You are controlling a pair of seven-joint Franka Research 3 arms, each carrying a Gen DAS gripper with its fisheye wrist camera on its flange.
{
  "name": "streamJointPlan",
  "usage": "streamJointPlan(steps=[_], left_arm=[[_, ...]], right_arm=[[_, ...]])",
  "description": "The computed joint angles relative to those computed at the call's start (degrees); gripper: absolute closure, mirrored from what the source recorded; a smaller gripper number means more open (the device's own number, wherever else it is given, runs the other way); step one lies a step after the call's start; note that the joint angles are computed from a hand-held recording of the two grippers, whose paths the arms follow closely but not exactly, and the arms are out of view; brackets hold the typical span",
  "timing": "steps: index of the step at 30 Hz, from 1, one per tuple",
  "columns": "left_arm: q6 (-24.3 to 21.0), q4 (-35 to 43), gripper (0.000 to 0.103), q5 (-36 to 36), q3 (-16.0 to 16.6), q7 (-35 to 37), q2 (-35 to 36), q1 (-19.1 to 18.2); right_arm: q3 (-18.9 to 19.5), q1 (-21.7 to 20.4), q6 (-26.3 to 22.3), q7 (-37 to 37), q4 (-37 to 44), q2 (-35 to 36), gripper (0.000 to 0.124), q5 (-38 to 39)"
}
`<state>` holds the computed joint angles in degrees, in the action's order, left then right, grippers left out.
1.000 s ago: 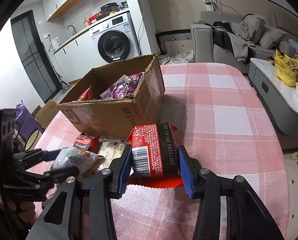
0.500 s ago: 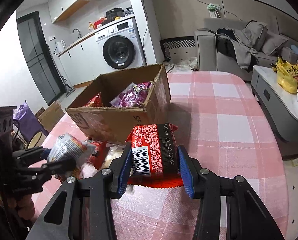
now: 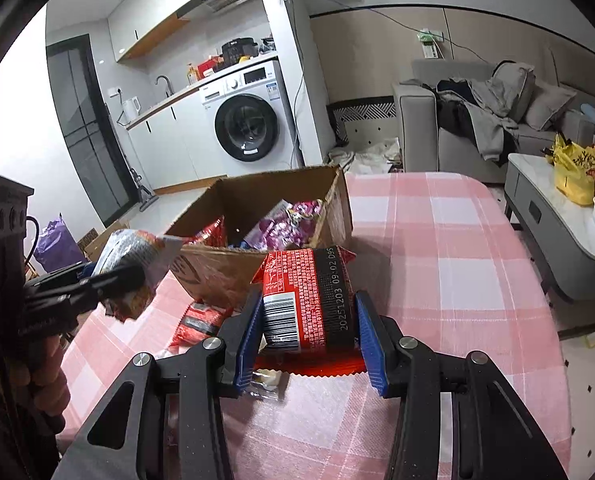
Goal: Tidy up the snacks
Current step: 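Grasp the white snack bag with the left tool while the right tool carries the wafer pack toward the box, then lower both bags into the box and open both tools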
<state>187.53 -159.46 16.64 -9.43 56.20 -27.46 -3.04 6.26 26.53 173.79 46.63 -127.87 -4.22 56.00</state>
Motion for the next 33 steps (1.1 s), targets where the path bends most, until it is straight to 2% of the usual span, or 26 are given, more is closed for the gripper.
streamJointPlan(steps=[3,6,13,15,16,17,21,24,28,30,33], left_arm=[[0.9,0.4,0.060,0.3,0.0,0.3,-0.2,1.3],[1.8,1.3,0.060,0.2,-1.8,0.3,0.4,4.1],[3.5,4.8,0.059,0.3,-4.3,1.4,4.2,8.8],[3.8,5.8,0.059,-0.1,-6.7,1.8,5.1,11.4],[4.6,6.7,0.059,-0.7,-9.9,1.9,6.2,14.1],[5.0,7.1,0.059,-1.1,-11.0,2.2,6.7,15.3],[6.2,8.9,0.059,-2.5,-12.0,4.1,9.2,16.8],[6.3,10.6,0.059,-3.5,-11.1,5.8,11.7,16.4],[6.4,13.1,0.059,-6.8,-15.2,9.1,14.6,20.2],[6.7,14.3,0.059,-10.0,-19.8,12.2,15.9,24.4],[6.5,16.0,0.059,-12.4,-20.5,15.0,18.4,25.0]], right_arm=[[-0.1,0.7,0.1,-2.6,0.9,-0.1,0.079,2.8],[0.0,1.3,0.3,-5.9,2.4,0.2,0.079,6.5],[1.2,1.1,0.5,-7.3,5.9,2.0,0.079,7.9],[1.5,0.9,0.3,-6.7,7.0,2.8,0.079,7.7],[1.7,0.8,0.1,-6.5,7.6,3.2,0.079,7.7],[1.8,0.6,-0.2,-6.2,8.0,3.6,0.079,7.5],[2.7,-0.1,-0.5,-6.2,10.9,5.9,0.079,8.7],[3.3,-0.9,-0.6,-5.8,13.3,7.8,0.079,8.8],[4.2,-2.0,-1.8,-4.3,16.2,10.3,0.079,8.9],[4.4,-2.0,-1.9,-1.2,17.5,11.6,0.079,5.8],[5.0,-2.3,-1.8,2.2,19.5,13.9,0.079,2.2]])
